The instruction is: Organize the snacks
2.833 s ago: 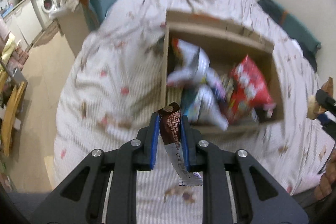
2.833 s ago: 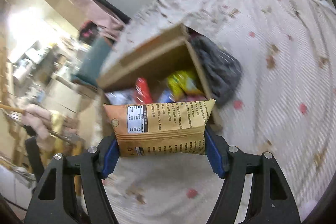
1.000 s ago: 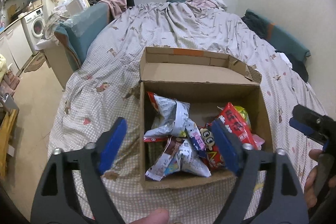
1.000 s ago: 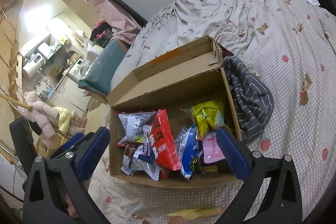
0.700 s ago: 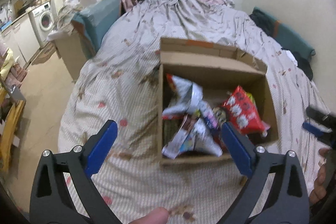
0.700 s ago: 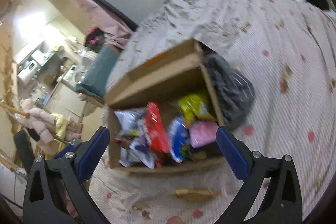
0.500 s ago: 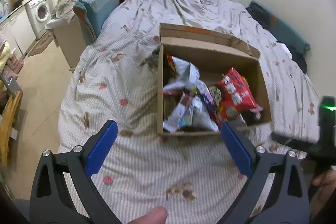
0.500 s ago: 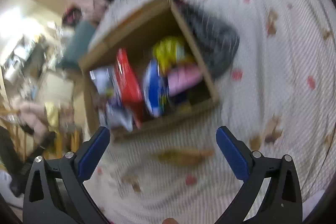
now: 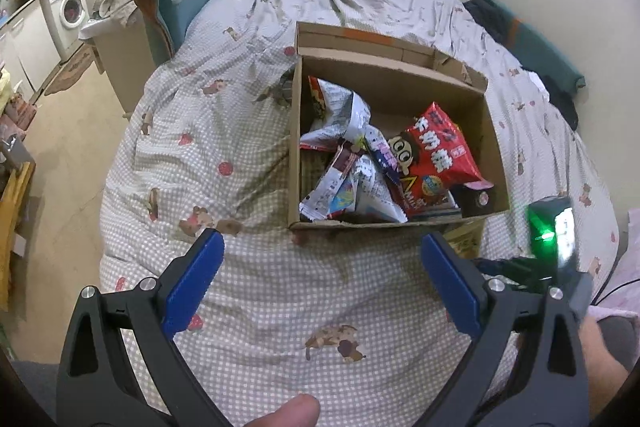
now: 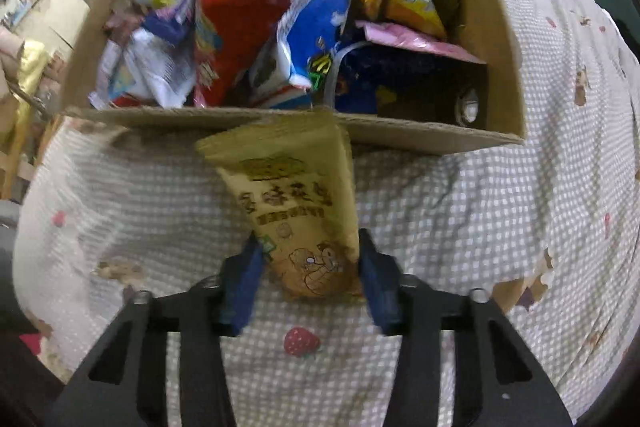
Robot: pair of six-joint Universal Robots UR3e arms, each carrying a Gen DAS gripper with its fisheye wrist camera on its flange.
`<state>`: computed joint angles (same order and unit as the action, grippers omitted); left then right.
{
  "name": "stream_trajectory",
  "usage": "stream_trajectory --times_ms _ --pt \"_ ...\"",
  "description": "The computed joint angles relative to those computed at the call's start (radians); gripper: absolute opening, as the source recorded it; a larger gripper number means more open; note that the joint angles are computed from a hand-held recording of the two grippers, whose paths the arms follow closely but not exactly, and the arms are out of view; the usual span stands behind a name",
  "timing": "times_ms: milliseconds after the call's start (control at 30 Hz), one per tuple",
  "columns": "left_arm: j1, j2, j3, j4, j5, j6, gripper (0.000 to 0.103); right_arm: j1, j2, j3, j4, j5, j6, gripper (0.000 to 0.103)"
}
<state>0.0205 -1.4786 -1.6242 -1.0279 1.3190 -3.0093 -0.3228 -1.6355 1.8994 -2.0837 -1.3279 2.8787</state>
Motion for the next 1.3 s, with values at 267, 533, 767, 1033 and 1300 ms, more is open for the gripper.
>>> stream_trajectory --times_ms 267,533,767,1033,1300 --pt "-0.001 -0.013 0.021 -0.003 -0.006 -0.036 0.097 -0.262 -0.182 -0.183 0.349 0.277 -0.098 0.034" --pt "0.010 -0.018 0.026 -0.005 -0.009 -0.042 0.097 -0.173 0.227 -0.669 0.432 0.175 0.077 0.037" --pt "0.004 -0.030 0.030 -0.010 -0.001 -0.045 0.097 -0.169 0.240 -0.628 0.356 0.195 0.154 0.088" --pt "-0.038 -0.009 -0.025 0.078 0.016 -0.034 0.097 -0.292 -0.174 -0.298 0.302 0.327 0.016 0.101" --pt "0.003 0.109 -0.153 0.174 -0.045 -0.016 0.098 -0.463 -0.603 -0.048 0.456 0.398 -0.121 0.103"
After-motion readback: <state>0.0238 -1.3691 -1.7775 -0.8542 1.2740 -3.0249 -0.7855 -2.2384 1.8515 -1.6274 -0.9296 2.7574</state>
